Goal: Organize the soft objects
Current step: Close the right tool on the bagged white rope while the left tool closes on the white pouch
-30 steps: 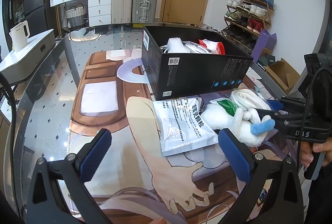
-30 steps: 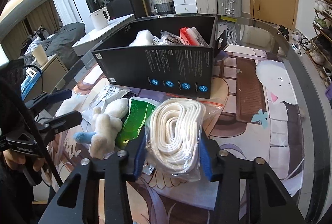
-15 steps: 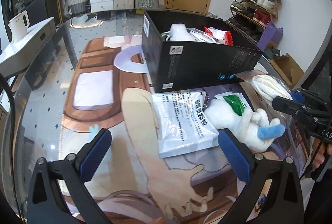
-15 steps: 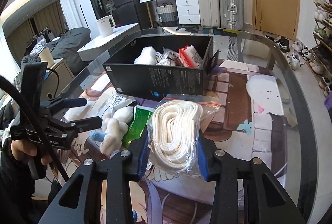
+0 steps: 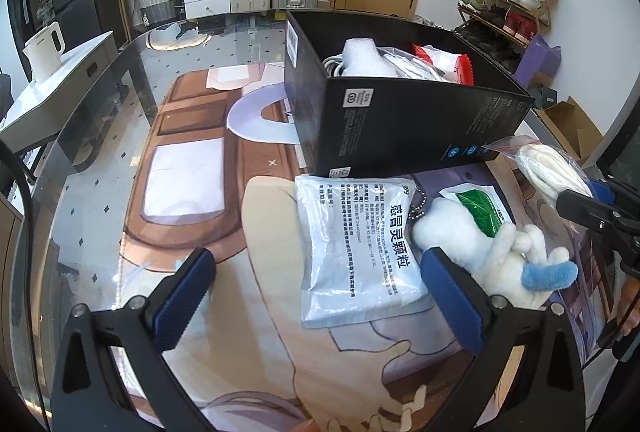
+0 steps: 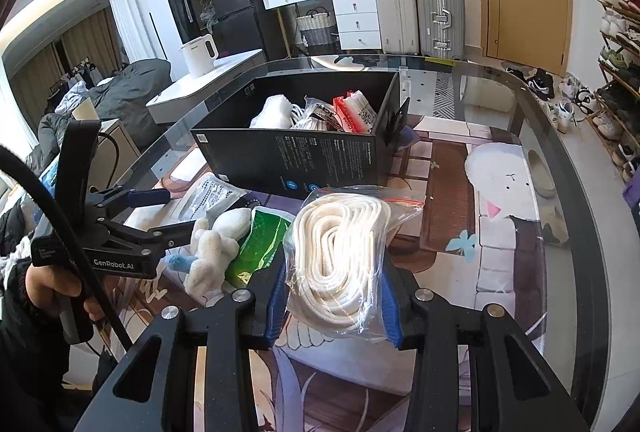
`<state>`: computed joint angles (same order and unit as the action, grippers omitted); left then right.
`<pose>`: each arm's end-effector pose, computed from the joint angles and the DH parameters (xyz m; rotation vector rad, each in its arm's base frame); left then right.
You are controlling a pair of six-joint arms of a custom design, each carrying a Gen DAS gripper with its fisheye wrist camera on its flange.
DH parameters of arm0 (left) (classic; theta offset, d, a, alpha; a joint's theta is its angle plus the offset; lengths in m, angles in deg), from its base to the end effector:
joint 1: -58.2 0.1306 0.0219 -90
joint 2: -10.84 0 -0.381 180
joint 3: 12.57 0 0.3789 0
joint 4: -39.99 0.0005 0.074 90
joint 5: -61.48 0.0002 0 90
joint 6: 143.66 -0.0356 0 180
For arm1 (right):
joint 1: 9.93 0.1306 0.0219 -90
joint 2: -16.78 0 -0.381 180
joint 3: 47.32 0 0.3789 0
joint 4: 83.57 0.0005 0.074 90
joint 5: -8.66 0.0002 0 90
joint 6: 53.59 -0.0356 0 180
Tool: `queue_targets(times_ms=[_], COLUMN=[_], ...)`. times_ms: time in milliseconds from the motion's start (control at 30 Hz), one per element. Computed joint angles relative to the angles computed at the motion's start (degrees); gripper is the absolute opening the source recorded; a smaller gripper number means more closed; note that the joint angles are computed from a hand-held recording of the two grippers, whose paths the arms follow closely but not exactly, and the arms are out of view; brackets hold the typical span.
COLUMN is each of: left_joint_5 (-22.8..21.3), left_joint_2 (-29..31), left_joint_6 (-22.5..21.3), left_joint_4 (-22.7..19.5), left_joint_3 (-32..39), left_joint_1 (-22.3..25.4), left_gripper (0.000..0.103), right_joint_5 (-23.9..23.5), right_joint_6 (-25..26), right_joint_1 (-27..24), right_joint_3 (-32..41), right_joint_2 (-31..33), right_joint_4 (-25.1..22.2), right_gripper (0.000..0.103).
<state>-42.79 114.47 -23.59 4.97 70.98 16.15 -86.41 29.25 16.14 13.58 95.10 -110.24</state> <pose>0.3987 -0.3485 0.2817 0.1630 2.4965 -0.2096 0.3445 0.1715 0.3140 -0.4331 2.3300 0.3875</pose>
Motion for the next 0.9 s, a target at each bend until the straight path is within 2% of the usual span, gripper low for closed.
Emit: queue_targets(times_ms=[300, 600, 900], left_joint_5=[2.34, -1.04, -1.23], left_joint_2=[0.93, 2.4, 2.16], left_joint_6=[-0.21, -1.12, -2.03], left_joint_4=[0.5, -3.73, -2.95], left_joint_3=[1.4, 3.55, 3.11], left_joint_1=[0.12, -0.34, -0.39], left_gripper=[0.103, 0.103, 0.099], right_joint_5=[-0.11, -0.29, -0.27], right_joint_6=[0.23, 0.18, 0.09], right_joint_1=[-0.32, -0.52, -0.56], right_joint_3=[-0.22, -0.33, -0.43], right_joint_2=[-0.1, -0.18, -0.16], right_joint_4=[0.25, 0.37, 0.6], right_gripper=[0.04, 0.04, 0.04])
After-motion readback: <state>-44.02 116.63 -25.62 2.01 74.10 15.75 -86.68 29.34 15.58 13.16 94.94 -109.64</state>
